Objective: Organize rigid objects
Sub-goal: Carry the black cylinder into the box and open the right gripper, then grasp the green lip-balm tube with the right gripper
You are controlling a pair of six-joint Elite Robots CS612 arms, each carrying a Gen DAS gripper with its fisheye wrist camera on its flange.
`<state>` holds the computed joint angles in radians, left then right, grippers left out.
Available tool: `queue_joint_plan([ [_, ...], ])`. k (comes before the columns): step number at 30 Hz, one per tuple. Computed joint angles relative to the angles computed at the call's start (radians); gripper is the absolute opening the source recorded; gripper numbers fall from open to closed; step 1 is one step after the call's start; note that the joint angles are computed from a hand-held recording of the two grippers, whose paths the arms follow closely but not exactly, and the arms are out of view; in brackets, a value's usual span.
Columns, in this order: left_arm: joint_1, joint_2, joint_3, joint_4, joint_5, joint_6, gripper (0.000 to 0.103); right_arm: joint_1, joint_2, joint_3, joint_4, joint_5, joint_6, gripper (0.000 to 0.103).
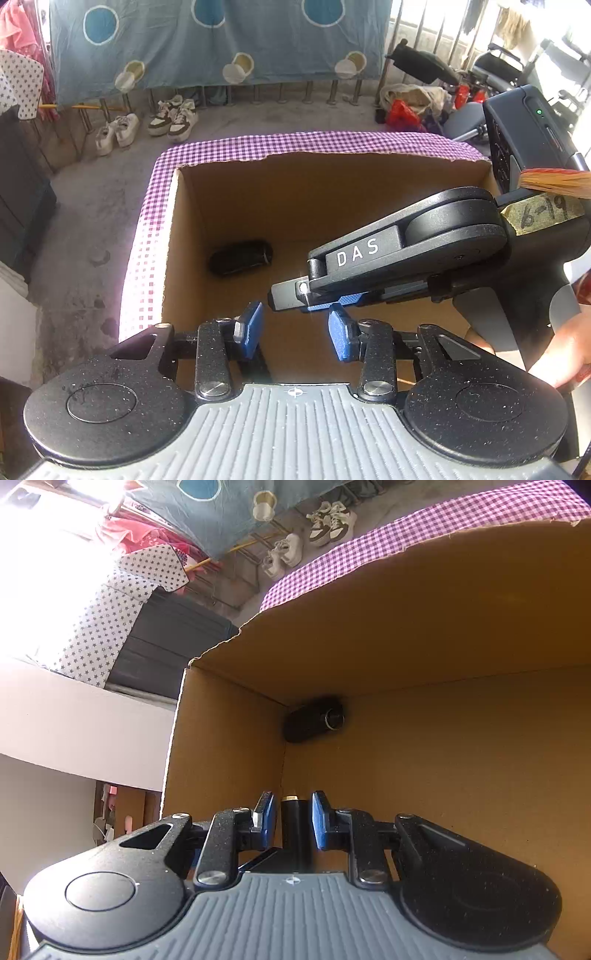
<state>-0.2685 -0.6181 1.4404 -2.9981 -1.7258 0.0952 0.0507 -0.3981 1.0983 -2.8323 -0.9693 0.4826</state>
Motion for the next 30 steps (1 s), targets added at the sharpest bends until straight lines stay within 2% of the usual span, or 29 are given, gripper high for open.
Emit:
queue_joint_plan([
  [4, 0.010, -0.020, 0.034, -0.057, -0.031, -0.019, 0.042, -0.006, -0.049, 0.088, -0.095, -0.004, -0.010, 0.024],
  [7, 0.019, -0.045, 0.081, -0.129, -0.065, -0.033, 0.048, -0.015, -0.101, 0.183, -0.183, -0.006, -0.022, 0.024],
  [15, 0.035, -0.114, 0.235, -0.334, -0.172, -0.014, 0.068, -0.039, -0.279, 0.532, -0.523, -0.054, -0.059, 0.027],
  [17, 0.033, -0.123, 0.265, -0.352, -0.198, 0.001, 0.069, -0.045, -0.310, 0.609, -0.598, -0.060, -0.055, 0.028],
  [19, 0.028, -0.133, 0.298, -0.350, -0.228, 0.031, 0.070, -0.048, -0.332, 0.676, -0.661, -0.078, -0.041, 0.035],
  [20, 0.025, -0.133, 0.311, -0.347, -0.243, 0.046, 0.070, -0.046, -0.339, 0.703, -0.690, -0.096, -0.032, 0.043],
  [21, 0.022, -0.133, 0.323, -0.348, -0.254, 0.062, 0.070, -0.044, -0.343, 0.725, -0.719, -0.113, -0.024, 0.045],
  [25, -0.009, -0.123, 0.368, -0.380, -0.235, 0.131, 0.070, -0.027, -0.334, 0.805, -0.841, -0.192, 0.044, 0.045],
  [28, -0.032, -0.108, 0.381, -0.367, -0.225, 0.202, 0.069, -0.009, -0.299, 0.819, -0.893, -0.245, 0.112, 0.045],
  [30, -0.047, -0.093, 0.375, -0.351, -0.215, 0.239, 0.066, 0.008, -0.277, 0.813, -0.895, -0.310, 0.142, 0.045],
])
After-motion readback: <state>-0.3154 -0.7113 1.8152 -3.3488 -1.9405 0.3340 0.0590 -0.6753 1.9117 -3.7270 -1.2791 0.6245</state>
